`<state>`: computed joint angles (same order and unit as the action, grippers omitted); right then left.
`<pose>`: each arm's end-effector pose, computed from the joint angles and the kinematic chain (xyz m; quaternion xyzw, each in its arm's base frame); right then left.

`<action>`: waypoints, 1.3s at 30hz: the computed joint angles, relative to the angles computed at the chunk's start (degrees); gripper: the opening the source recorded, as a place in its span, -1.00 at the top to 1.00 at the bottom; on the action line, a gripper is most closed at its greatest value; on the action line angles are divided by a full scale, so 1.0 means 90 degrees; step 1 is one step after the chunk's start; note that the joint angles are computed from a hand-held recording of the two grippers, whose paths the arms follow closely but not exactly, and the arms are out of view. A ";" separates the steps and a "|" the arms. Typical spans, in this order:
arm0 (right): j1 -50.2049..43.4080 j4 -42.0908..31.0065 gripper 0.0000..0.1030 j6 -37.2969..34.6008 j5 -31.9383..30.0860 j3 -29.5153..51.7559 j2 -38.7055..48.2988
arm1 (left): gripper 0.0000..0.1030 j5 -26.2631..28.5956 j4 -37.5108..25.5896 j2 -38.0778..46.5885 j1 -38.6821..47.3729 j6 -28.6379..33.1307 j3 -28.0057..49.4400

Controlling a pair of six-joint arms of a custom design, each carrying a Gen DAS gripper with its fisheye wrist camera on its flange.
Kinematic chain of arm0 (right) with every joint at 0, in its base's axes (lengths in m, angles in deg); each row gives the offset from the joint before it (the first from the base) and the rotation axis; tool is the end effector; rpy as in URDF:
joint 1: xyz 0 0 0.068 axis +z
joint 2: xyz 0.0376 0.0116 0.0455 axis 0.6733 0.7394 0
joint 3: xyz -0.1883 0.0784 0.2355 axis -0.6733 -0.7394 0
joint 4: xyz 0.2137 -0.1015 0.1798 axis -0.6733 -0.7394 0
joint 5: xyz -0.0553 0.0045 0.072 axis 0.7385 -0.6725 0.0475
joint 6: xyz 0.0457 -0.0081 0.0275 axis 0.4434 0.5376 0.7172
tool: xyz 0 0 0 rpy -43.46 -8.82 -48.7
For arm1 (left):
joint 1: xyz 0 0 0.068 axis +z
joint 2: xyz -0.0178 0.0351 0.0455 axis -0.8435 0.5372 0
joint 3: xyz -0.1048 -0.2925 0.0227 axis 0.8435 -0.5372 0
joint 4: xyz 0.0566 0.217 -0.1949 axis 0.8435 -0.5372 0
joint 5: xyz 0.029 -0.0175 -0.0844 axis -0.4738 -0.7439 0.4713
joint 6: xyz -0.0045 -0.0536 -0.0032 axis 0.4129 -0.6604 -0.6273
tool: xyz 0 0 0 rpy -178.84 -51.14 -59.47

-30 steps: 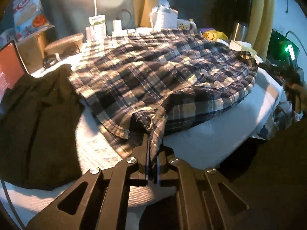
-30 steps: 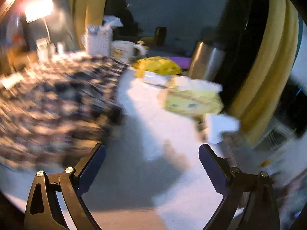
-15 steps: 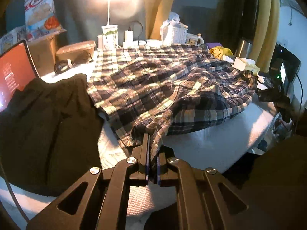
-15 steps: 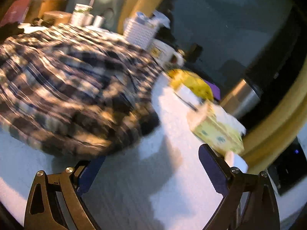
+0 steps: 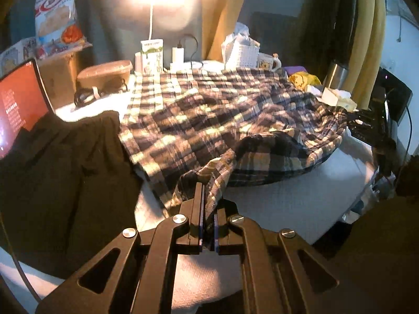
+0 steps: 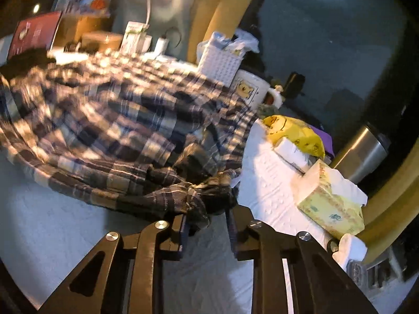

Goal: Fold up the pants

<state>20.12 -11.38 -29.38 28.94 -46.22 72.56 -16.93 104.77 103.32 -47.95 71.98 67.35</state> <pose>0.3014 -0.1130 0.0164 -0.1814 0.8720 -0.1185 0.4389 0.2384 0.0235 0.0400 0.1670 0.8987 -0.1307 0.3838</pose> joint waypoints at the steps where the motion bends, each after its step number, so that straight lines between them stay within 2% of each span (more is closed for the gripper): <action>1: -0.0055 0.0016 0.57 0.0123 -0.0096 -0.0015 -0.0061 | 0.93 0.0006 -0.0047 -0.0144 -0.0005 -0.0038 0.0003; 11: -0.0487 -0.0355 0.59 0.1070 -0.0892 -0.0092 -0.0954 | 0.93 -0.0095 -0.0030 -0.1361 -0.0235 -0.0866 0.0115; 18: -0.0561 -0.0833 0.59 0.1656 -0.1511 0.0192 -0.1468 | 0.93 -0.0397 -0.0280 -0.1551 -0.0374 -0.0864 0.0857; 23: -0.0369 -0.0666 0.60 0.1901 -0.1495 0.0555 -0.1414 | 0.93 -0.0570 -0.0334 -0.0987 -0.0501 -0.0848 0.1786; 28: -0.0082 -0.0707 0.61 0.2178 -0.1192 0.1304 -0.1044 | 0.93 -0.0763 -0.0496 -0.0359 -0.0684 -0.0638 0.2777; 34: 0.0238 -0.1387 0.61 0.2444 -0.0821 0.2561 -0.0433 | 0.93 -0.0991 -0.0926 0.0721 -0.0830 -0.0524 0.4279; 39: 0.0502 -0.2309 0.61 0.2677 -0.0444 0.3852 0.0268 | 0.92 -0.1125 -0.1447 0.1733 -0.0947 -0.0652 0.5570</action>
<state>24.64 -32.17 -5.29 24.95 -11.55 74.98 -27.05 91.75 118.92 -56.47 66.12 117.49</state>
